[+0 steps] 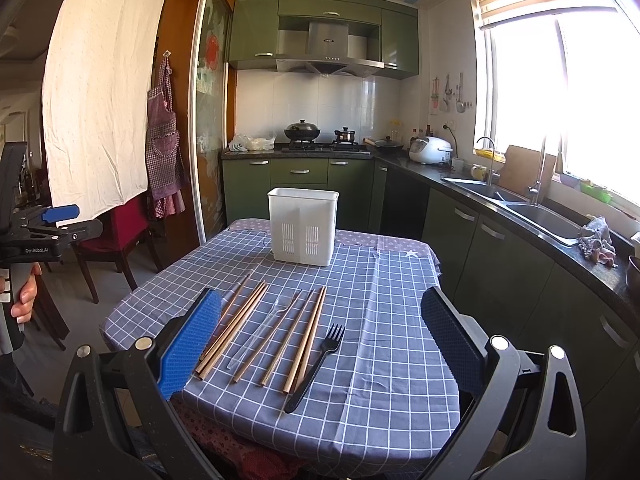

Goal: Organize utensils

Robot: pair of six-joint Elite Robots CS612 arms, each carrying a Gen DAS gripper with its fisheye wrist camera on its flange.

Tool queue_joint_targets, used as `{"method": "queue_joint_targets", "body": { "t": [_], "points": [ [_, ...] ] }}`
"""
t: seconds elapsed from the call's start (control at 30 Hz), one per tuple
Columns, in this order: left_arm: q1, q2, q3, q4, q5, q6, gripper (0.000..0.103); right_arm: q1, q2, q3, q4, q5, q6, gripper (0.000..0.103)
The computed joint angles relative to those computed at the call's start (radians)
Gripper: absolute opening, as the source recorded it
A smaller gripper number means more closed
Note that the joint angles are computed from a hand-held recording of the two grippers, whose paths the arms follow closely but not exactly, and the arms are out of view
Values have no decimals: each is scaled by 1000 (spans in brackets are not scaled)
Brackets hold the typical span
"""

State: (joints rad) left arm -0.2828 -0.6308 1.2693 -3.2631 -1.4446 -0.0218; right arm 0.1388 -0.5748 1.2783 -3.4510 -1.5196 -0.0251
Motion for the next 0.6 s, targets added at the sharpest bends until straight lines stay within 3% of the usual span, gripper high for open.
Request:
{"method": "queue_joint_targets", "body": {
  "t": [0.17, 0.4, 0.6],
  "points": [
    [9, 46, -106, 179, -50, 13, 97, -4, 25, -67, 128, -34, -25, 99],
    [9, 156, -349, 514, -117, 37, 97, -25, 86, -233, 456, -28, -27, 99],
    [-1, 272, -609, 826, -210, 61, 97, -64, 142, -390, 778, 104, 85, 99]
  ]
}}
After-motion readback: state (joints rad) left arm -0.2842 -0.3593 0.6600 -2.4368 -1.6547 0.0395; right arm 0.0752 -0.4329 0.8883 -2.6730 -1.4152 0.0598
